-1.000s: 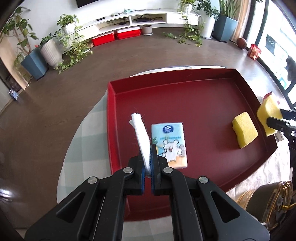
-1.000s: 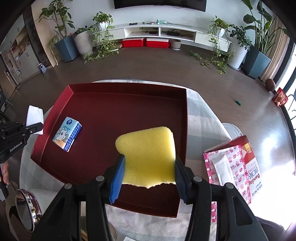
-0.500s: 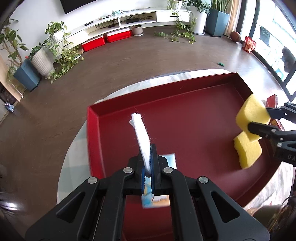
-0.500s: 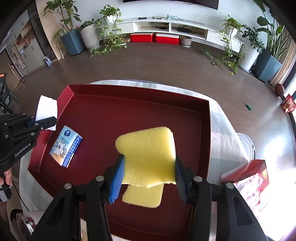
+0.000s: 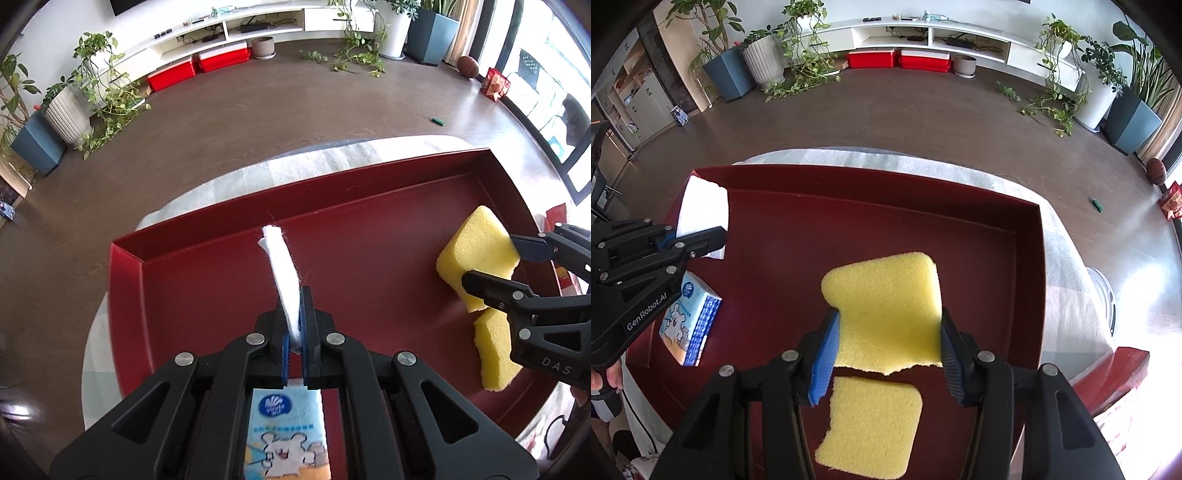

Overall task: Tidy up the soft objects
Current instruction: 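Open the right tool to drop the sponge into the tray while the left tool releases the pad, then withdraw both open tools from the red tray back over the table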

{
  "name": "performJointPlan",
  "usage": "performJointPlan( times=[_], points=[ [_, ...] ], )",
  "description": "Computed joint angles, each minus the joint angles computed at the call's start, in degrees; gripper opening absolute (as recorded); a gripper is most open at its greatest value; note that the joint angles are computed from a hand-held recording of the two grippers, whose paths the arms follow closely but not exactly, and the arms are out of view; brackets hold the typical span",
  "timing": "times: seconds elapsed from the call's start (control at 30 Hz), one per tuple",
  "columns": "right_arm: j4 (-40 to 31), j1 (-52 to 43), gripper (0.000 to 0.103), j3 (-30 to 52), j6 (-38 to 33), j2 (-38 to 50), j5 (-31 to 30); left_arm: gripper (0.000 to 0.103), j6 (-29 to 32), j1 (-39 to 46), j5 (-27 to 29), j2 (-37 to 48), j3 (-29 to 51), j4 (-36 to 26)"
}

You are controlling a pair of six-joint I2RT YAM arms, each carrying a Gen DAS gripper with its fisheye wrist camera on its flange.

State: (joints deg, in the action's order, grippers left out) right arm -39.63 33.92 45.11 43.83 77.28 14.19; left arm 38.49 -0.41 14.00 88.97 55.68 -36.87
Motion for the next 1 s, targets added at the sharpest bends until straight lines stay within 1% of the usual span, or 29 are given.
performJointPlan(
  times=[0.23, 0.47, 0.5, 0.57, 0.6, 0.63, 0.7, 0.77, 0.83, 0.9, 1.0],
  points=[
    [0.9, -0.1, 0.054, 0.3, 0.4, 2.0, -0.6, 0.003, -1.2, -2.0, -1.5, 3.0, -0.1, 2.0],
    [1.6, -0.5, 0.059, -0.3, 1.6, 1.9, -1.8, 0.005, -1.2, -1.7, -1.6, 3.2, -0.8, 3.2],
    [1.6, -0.5, 0.060, -0.2, 1.5, 2.0, -1.8, 0.007, -1.2, -1.7, -1.7, 3.1, -0.9, 3.3],
    [1.4, -0.6, 0.061, 0.1, 1.2, 2.5, -1.8, 0.016, -1.3, -1.6, -1.9, 2.9, -1.0, 3.7],
    [1.3, -0.8, 0.061, 0.4, 0.9, 2.8, -1.9, 0.028, -1.8, -2.0, -2.0, 2.5, -1.3, 4.0],
    [1.4, -0.8, 0.063, 0.5, 0.9, 3.0, -1.9, 0.052, -1.9, -1.8, -1.9, 2.3, -1.4, 4.2],
    [1.0, -0.9, 0.065, 1.0, 1.0, 3.6, -2.0, 0.079, -2.0, -1.5, -1.3, 1.9, -1.3, 4.3],
    [0.8, -1.4, 0.069, 1.4, 0.9, 4.4, -2.5, 0.079, -2.0, -1.4, -1.4, 1.6, -1.2, 4.3],
    [0.3, -1.3, 0.071, 2.0, 0.9, 5.3, -2.5, 0.079, -2.1, -1.3, -2.1, 1.6, -0.8, 4.0],
    [0.1, -0.9, 0.077, 2.3, 1.0, 5.7, -1.9, 0.079, -2.0, -1.2, -2.4, 1.4, -0.9, 4.2],
    [0.2, -0.7, 0.078, 2.3, 1.5, 5.2, -1.4, 0.079, -2.3, -1.0, -2.4, 1.1, -0.9, 4.4]
  ],
)
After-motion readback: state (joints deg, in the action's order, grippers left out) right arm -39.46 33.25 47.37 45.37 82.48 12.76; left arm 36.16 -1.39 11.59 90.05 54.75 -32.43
